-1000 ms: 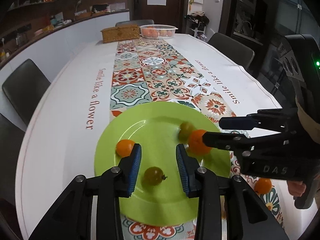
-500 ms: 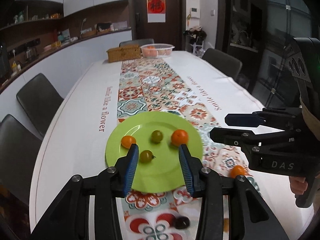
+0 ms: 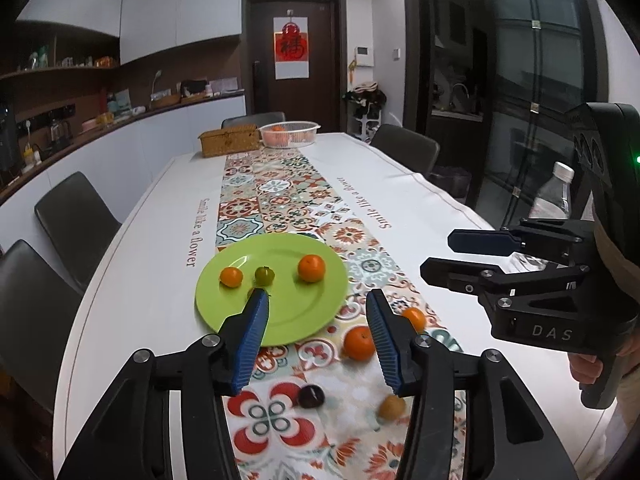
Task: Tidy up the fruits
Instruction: 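Move both tools back and grasp a brown kiwi with the left tool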
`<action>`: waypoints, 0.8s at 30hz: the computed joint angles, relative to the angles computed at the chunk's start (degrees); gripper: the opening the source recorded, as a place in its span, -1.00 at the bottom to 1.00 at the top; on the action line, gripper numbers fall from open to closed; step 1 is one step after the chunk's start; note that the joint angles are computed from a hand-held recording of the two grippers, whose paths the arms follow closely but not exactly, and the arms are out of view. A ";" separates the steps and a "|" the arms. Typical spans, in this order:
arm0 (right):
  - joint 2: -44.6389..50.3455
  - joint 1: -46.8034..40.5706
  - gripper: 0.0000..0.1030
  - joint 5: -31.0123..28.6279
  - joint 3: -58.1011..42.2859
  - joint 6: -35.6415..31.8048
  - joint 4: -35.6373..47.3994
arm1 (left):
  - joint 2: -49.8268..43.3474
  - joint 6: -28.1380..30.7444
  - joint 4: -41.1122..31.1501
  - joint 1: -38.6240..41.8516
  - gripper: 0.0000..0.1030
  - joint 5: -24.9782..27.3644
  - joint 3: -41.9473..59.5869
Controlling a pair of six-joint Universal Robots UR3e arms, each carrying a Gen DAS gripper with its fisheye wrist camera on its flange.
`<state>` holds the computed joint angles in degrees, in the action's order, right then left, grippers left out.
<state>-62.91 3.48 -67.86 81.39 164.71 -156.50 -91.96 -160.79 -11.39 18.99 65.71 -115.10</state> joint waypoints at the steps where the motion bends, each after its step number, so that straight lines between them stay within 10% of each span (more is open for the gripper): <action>1: -1.02 -0.22 -0.15 0.20 1.93 0.08 -1.22 | 0.76 -0.05 0.50 -0.12 -0.03 0.13 -1.01; 24: -12.73 -3.75 -0.15 0.41 31.33 -4.30 -14.02 | 3.65 6.92 7.40 -2.01 0.05 -1.35 -17.59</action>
